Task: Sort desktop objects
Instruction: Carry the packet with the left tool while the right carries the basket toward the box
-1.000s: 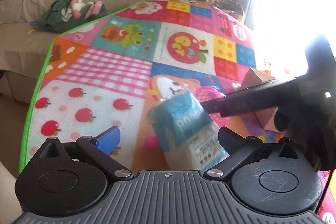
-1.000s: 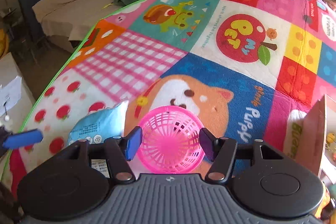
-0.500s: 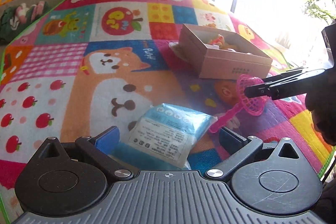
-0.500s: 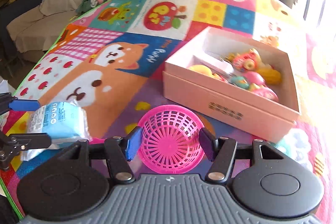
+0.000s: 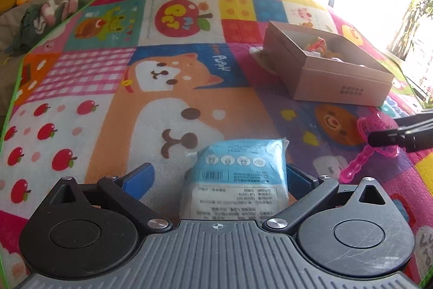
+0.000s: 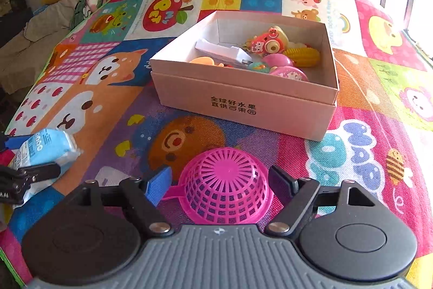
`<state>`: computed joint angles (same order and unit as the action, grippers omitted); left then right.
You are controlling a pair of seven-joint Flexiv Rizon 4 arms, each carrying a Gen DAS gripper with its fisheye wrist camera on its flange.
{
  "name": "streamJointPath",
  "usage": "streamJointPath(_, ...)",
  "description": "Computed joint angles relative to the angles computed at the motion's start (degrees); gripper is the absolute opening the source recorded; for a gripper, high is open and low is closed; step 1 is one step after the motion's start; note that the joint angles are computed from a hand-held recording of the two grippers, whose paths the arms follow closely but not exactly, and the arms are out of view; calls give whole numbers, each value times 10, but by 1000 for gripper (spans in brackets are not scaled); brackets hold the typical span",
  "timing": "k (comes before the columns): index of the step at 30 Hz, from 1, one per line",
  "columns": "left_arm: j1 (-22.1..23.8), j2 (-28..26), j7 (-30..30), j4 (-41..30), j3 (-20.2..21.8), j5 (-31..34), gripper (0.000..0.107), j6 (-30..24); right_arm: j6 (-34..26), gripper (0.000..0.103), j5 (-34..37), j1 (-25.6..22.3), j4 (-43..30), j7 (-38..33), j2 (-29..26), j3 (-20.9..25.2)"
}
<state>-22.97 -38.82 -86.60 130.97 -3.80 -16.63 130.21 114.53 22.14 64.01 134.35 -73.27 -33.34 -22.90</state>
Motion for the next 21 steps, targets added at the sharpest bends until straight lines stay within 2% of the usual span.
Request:
streamJointPath(3, -63, -27, 34, -27, 41, -85, 103, 26, -7, 81, 7, 24, -4, 3, -15, -17)
streamJointPath(5, -87, -35, 60, -40, 48, -143, 103, 21, -6, 82, 7, 37, -2, 4, -20, -27)
streamJointPath(8, -62, -32, 52, -38, 27, -133, 103, 21, 6, 83, 2, 27, 5, 3, -14, -16)
streamJointPath(12, -41, -31, 40, -31, 13, -109, 103, 28, 15, 83, -4, -27, 0, 6, -1, 37)
streamJointPath(15, -25, -31, 27, -30, 4, -91, 103, 25, -3, 83, -1, -7, -10, 1, -8, 17)
streamJointPath(17, -14, -30, 15, -29, -1, -78, 103, 21, -2, 77, -18, -15, -14, -5, -8, 25)
streamJointPath(21, 1, -29, -9, -26, -6, -55, 103, 21, 0, 71, -57, -45, -23, -33, -3, 60)
